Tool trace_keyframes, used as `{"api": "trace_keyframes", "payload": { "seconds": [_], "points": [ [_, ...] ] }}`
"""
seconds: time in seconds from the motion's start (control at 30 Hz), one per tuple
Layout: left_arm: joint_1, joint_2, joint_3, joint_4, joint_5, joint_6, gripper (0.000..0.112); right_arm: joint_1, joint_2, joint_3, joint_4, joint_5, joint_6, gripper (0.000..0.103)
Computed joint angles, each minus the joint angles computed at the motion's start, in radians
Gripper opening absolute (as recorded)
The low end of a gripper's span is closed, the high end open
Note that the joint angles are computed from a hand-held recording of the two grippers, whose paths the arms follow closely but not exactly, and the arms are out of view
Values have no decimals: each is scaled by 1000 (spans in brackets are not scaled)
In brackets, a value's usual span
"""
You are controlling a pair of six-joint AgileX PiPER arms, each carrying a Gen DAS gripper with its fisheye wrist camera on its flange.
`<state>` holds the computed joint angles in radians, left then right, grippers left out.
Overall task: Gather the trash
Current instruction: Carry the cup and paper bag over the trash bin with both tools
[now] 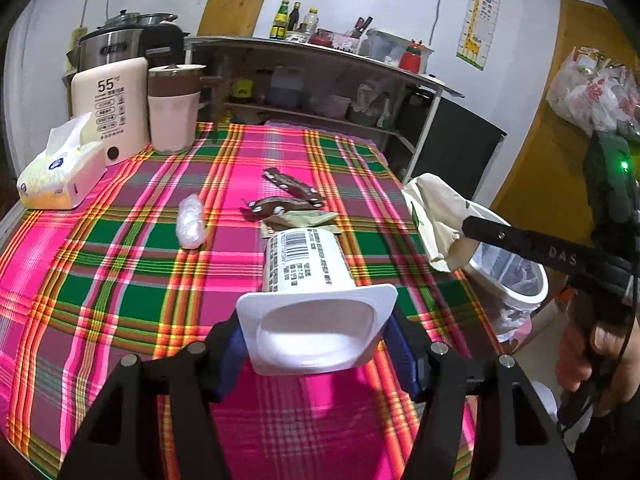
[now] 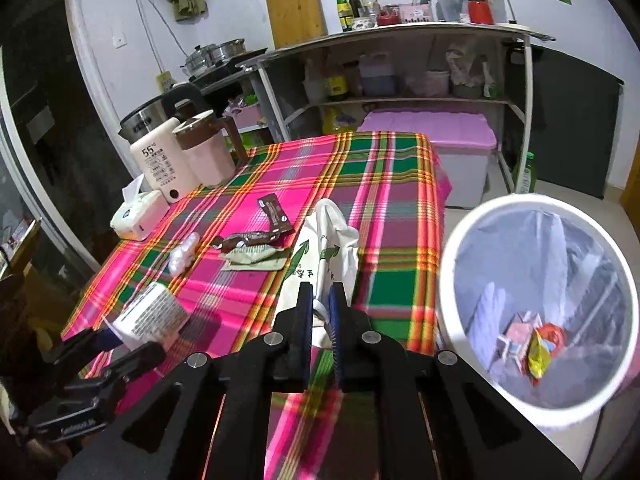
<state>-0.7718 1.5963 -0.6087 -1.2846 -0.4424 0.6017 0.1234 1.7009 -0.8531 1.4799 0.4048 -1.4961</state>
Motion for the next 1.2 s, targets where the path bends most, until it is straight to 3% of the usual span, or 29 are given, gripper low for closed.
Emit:
{"api": "trace_keyframes", "payload": {
  "seconds": [0.53, 1.2],
  "points": [
    [-95, 35, -130, -201, 7, 261, 64, -166, -157, 172, 41, 87, -91, 9],
    [-114, 183, -396, -405, 83, 592, 64, -398, -172, 198, 11, 174, -130, 9]
  ]
}}
